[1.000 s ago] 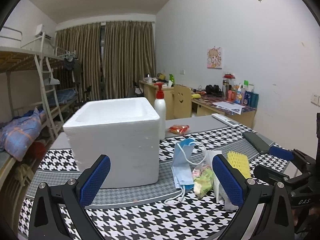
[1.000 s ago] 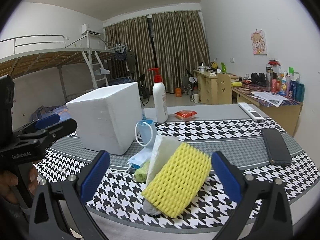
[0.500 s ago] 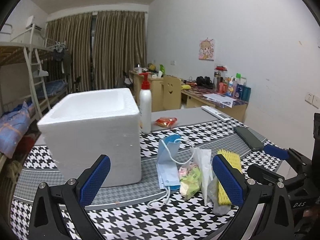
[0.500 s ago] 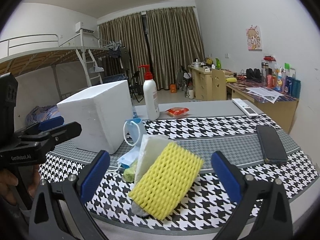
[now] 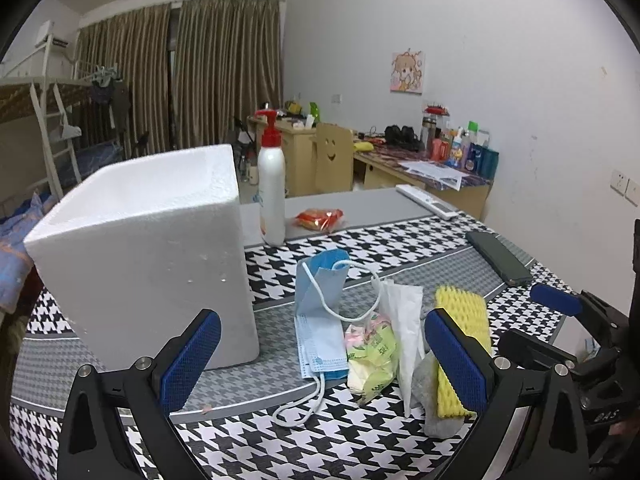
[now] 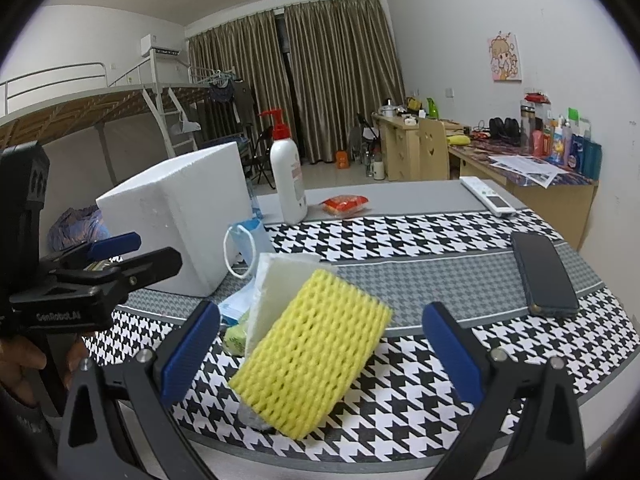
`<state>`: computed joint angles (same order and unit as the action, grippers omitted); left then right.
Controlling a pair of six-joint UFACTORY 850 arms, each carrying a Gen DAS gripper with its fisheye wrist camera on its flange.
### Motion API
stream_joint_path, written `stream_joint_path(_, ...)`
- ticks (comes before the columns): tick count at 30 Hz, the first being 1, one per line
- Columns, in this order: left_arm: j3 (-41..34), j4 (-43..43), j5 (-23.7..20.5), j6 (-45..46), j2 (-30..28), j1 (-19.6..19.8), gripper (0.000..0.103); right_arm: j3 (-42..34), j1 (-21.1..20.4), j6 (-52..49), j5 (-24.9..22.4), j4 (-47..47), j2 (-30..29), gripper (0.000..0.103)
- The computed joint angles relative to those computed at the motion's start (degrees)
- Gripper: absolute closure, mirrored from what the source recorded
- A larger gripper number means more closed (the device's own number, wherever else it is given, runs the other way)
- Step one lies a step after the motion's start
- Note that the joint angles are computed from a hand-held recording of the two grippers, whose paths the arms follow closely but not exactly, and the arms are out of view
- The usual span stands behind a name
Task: Organize soft objects
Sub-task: 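Move the right tool toward the yellow foam net while the left tool approaches the white paper towel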
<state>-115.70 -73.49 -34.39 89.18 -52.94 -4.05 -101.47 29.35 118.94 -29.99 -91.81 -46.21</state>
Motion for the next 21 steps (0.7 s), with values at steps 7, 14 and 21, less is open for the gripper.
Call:
stream_joint_path(7, -2.94, 3.44, -0.57, -2.83, -1.89, -1.08, 0.001, 0.79, -0.73, 1.80, 0.83, -1.01, 0.23, 0.001)
stream_joint_path(14, -8.46, 9.33, -2.15, -9.11, -5.15, -2.08, 0.001, 1.34, -1.48, 1.81, 1.70, -0.32, 0.40, 0.001)
stream_joint_path(21, -7.83, 8.99, -3.96, -7.37, -5.09, -2.60, 0.002, 0.99, -1.95, 0.69, 2.69, 0.97, -0.05, 0.001)
